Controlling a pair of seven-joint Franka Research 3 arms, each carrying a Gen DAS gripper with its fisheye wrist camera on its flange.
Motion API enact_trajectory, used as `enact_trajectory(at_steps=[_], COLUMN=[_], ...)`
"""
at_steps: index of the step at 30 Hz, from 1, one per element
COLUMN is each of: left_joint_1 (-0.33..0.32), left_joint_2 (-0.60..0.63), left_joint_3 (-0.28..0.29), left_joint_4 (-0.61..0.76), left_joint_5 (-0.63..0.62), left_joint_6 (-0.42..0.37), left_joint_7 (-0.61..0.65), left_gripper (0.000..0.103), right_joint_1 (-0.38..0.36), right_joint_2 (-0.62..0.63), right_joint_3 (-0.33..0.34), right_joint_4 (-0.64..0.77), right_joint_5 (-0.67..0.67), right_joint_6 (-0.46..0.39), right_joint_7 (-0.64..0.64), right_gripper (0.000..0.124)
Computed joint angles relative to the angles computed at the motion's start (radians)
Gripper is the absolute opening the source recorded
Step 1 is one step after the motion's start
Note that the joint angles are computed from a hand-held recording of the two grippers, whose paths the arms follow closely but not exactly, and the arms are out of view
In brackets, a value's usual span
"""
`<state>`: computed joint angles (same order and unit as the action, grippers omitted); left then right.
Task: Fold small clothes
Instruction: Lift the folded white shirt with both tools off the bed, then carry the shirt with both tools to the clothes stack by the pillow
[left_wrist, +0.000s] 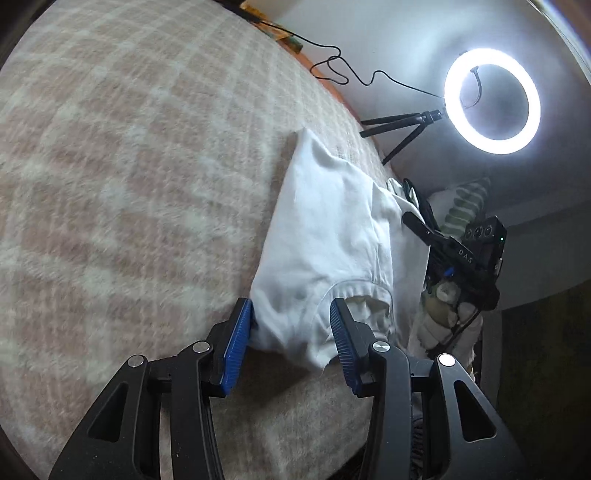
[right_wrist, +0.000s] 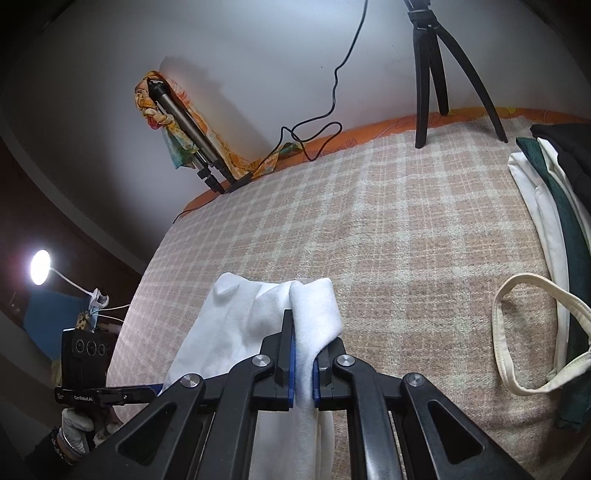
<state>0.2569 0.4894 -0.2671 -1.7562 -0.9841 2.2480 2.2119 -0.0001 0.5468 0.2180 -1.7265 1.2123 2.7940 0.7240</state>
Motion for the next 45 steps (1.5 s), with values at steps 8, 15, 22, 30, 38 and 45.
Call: enact_trajectory(at_steps=[8, 15, 22, 30, 38, 45], left_joint_1=[0.015, 0.011, -0.013, -0.017, -0.078, -0.129], left_joint_2=[0.005, 0.098, 0.062, -0.041, -0.117, -0.084], left_joint_3=[0.006, -0.024, -0.038, -0.054, -0.029, -0.026], left_joint_4=[-0.006, 0.115, 0.062, -0.036, -0.076, -0.02], left_joint_5=[-0.038, -0.033, -0.003, -0.107, -0.188, -0.205], left_joint_6=[-0.035, -0.088, 0.007, 0.092, 0.089, 0.086], left_joint_7=[0.018, -0.013, 0.042, 0.19, 0.3, 0.304], left_gripper=[0.043, 0.044, 0.013, 0.009, 0.009, 0.008], right_joint_1=[0.001, 0.001, -0.008, -0.007, 0.012, 0.02], right_joint_2=[0.026, 0.039, 0.039, -0.024, -0.1, -0.185], right_joint_3=[0.002, 0.013, 0.011, 0.011, 0.001, -0.048], right_joint_4=[0.03, 0.048, 0.042, -0.017, -0.08, -0.137], right_joint_5=[0.002, -0.005, 0.0, 0.047, 0.129, 0.222], right_joint_6=[-0.031, -0.038, -0.035, 0.011, 0.069, 0.073], right_joint_7=[0.0, 0.0, 0.015, -0.023, -0.118, -0.215], right_gripper=[0.004, 0.004, 0.004, 0.004, 0.004, 0.004])
